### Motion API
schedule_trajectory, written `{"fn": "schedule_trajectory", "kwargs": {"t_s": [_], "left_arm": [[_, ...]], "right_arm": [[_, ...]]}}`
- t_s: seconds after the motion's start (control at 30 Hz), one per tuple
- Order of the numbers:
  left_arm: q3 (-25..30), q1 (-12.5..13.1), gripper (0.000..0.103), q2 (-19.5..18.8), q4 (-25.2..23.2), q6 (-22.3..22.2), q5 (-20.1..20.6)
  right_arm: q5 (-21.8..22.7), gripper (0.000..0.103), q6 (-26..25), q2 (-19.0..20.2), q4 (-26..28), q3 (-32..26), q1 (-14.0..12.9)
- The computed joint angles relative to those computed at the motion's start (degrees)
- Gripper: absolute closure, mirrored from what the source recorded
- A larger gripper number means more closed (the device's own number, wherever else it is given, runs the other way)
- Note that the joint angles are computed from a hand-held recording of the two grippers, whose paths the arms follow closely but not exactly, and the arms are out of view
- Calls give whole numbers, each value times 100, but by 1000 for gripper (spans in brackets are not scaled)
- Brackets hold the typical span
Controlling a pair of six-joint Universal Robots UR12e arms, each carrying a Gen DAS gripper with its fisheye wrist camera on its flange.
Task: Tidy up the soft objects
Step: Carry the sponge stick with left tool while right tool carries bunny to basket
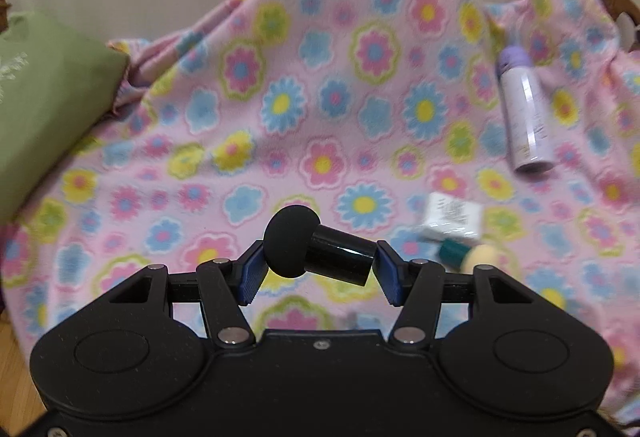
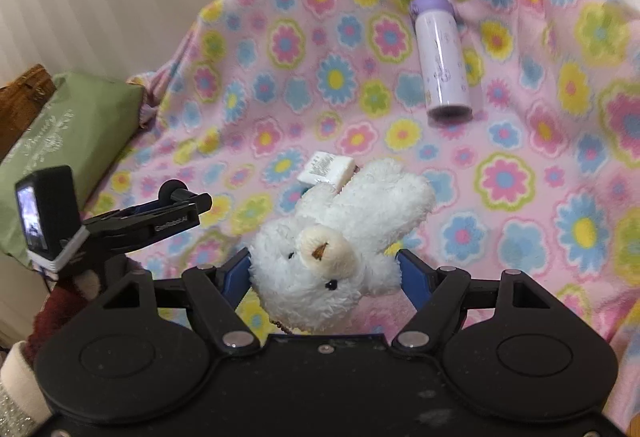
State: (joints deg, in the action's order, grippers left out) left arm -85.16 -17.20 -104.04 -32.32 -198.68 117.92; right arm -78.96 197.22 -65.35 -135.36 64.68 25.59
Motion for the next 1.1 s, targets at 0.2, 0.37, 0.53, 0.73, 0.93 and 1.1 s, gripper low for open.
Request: {"fn": "schedule_trajectory", "kwargs": {"t_s": [0.2, 0.37, 0.53, 0.73, 0.93, 1.1], "left_arm": [[89, -204, 49, 301, -750, -554, -277], [32, -431, 49, 453, -1148, -822, -240], [-166, -603, 48, 647, -1236, -1180, -326], [-395, -793, 48, 828, -1357, -1511, -374], [-536, -918, 48, 920, -1538, -1754, -429], [-646, -920, 48, 998, -1689, -2024, -553]], "right_arm": [[90, 27, 94, -339, -346, 406, -2], [82, 27, 128, -640, -563, 807, 5], [137, 27, 97, -910, -594, 1167, 10], [274, 26, 41, -1195, -557, 1531, -3], [369, 26, -120, -1351, -305, 1717, 14], [189, 25, -190, -1387, -198, 1772, 71]]}}
